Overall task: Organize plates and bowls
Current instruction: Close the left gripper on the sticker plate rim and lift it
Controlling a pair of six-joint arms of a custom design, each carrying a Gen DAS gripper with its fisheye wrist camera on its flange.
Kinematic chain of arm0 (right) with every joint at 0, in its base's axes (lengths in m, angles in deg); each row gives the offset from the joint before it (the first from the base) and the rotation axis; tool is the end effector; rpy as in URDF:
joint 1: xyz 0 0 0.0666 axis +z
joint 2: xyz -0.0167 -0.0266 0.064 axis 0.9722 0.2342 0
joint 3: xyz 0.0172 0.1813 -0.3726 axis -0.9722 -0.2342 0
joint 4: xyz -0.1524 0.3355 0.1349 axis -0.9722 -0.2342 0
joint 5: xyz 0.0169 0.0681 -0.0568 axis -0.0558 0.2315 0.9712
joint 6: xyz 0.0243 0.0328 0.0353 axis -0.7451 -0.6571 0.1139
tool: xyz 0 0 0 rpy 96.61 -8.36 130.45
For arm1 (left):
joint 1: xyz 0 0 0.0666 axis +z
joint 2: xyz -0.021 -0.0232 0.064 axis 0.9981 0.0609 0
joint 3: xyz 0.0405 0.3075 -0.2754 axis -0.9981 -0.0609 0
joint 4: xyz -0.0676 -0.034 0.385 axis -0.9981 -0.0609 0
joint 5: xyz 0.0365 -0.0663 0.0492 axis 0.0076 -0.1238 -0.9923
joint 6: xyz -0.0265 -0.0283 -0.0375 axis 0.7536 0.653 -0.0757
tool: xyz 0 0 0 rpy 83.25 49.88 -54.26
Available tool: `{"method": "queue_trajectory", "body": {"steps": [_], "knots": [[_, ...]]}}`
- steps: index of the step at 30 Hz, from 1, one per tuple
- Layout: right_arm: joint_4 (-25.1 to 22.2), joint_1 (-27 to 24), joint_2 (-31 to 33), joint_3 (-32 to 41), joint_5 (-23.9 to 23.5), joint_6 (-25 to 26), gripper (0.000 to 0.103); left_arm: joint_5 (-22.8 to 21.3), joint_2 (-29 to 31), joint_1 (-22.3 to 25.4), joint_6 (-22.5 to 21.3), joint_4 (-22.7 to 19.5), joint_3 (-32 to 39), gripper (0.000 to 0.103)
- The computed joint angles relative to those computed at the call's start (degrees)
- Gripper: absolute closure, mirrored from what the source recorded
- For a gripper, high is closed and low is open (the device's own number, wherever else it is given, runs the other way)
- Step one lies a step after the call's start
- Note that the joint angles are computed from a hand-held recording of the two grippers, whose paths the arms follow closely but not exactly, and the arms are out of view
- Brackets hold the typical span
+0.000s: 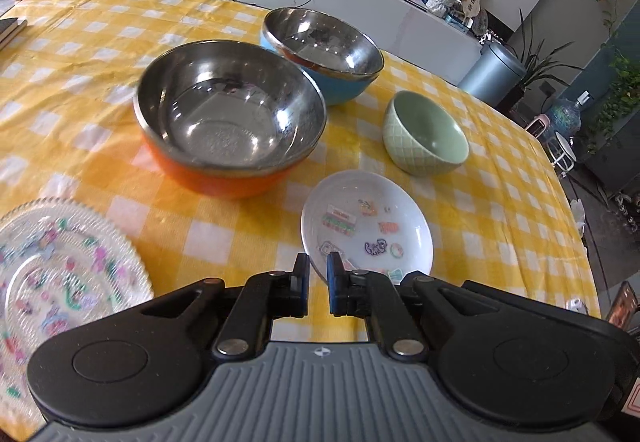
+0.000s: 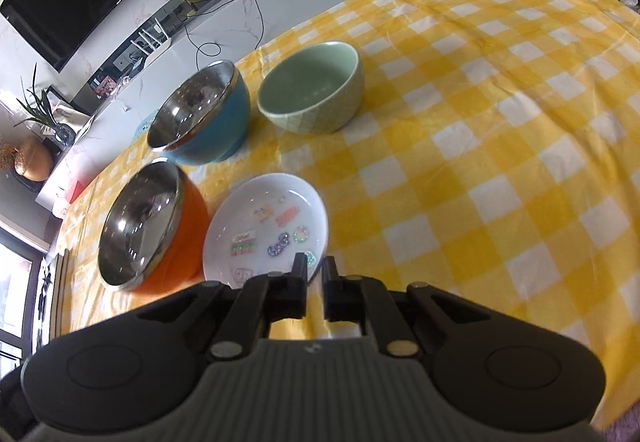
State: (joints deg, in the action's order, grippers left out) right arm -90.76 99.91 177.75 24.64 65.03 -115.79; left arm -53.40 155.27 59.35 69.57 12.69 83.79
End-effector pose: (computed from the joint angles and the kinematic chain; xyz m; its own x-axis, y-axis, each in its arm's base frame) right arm 0.5821 0.2496 0.4689 -0.7465 0.4634 -0.4775 0.2605 0.8639 0.4311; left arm 0.5567 -0.2853 0.5161 -0.8276 -0.2248 -0.5144 -0.0390 0.9371 -0.3468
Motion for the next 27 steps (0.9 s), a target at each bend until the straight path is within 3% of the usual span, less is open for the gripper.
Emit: {"method": "queue_trajectory", "body": {"steps": [10,27], "knots": [[-0.65,4.12,-5.96,-6.46,-0.63,-3.19,0.098,-0.69,-8.35,0.34,0.67,0.93,-8.89,0.094],[-1.33,11.18,-4.02,-2.38,-2.58,-1.15,0.099,-2.18,-19.72,5.82,4.42,3.47,-20.68,0.094]]}}
